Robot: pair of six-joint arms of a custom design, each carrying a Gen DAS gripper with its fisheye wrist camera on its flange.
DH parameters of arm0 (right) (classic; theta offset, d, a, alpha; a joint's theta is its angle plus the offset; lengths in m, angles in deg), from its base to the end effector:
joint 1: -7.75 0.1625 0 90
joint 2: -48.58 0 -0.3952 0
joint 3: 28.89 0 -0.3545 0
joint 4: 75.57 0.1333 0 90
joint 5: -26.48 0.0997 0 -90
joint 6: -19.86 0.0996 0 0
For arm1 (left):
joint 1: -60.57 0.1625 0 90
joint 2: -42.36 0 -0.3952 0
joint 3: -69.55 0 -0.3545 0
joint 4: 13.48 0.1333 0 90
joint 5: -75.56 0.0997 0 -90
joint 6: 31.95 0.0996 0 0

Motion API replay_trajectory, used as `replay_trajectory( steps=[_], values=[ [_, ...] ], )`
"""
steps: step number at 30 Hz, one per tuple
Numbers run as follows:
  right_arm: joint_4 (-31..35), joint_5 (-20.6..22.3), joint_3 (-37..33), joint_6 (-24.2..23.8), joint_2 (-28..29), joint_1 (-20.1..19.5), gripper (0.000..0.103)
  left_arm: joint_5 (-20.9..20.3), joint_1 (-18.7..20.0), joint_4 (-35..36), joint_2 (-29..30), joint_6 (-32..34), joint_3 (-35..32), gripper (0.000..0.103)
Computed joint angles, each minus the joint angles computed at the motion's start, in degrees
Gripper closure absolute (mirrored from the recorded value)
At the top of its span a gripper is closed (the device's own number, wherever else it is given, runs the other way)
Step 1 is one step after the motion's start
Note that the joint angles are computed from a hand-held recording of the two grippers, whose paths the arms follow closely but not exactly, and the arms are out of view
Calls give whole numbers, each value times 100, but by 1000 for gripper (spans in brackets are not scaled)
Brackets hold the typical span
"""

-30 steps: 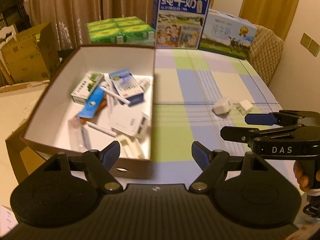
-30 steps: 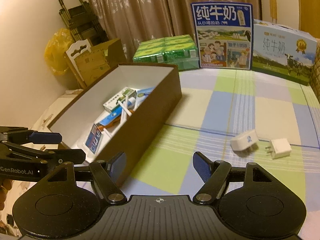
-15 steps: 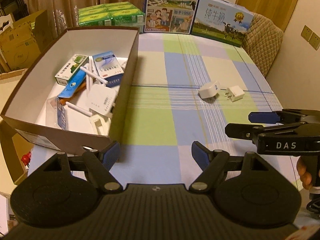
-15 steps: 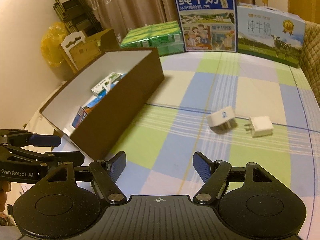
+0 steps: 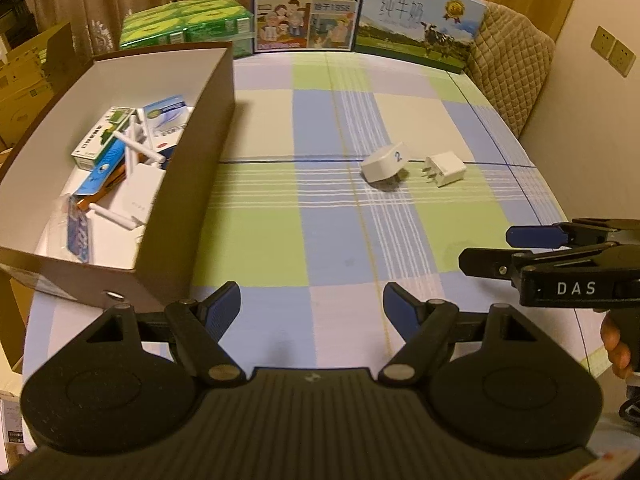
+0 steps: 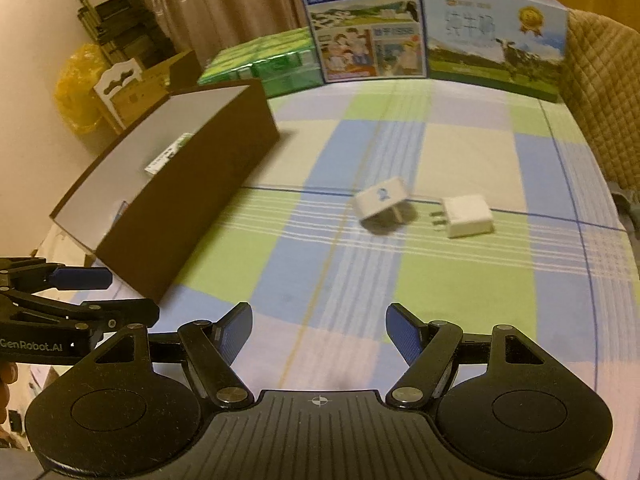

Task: Organize rigid objects
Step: 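Move both tools back toward the white plug adapter and charger, then grasp the white plug adapter with the blue marking with the left gripper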

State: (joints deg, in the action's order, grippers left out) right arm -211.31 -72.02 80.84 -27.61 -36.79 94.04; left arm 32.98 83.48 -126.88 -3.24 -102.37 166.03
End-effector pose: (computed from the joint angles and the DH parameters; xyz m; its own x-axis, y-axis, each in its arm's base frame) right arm 0.0870 -0.4902 0.3548 -0.7092 -0.6052 0.3617 -0.6840 0.7149 -0.1450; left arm -0.4331 -0.4074 0.0640 -0.7533 -0.0722 -0.6537 0.3206 0.8276 -0.4608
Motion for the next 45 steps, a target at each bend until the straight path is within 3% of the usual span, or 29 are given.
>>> replay_trajectory(
  steps=[8, 15, 26, 34, 38, 45],
  values=[
    [-192, -116, -128, 42, 67, -222, 32, 15, 225, -524, 452, 712, -323, 27],
    [-795, -285, -232, 0, 304, -424, 32, 10, 584, -1209, 979, 1806, -728, 28],
    [-1018, -129, -819, 263, 824, -616, 32, -63, 1197, -2140, 1669, 3481, -1671, 33],
    [-1113, -207, -1241, 438, 1288, -585, 32, -186, 1609, -2023, 2288, 4420, -2690, 34],
    [-1100, -273, -1397, 511, 1456, -580, 32, -235, 1748, -1917, 2534, 4811, -3055, 45],
    [-1064, -385, -1616, 669, 1679, -594, 32, -69, 1827, -1863, 2817, 5493, -3380, 56]
  ],
)
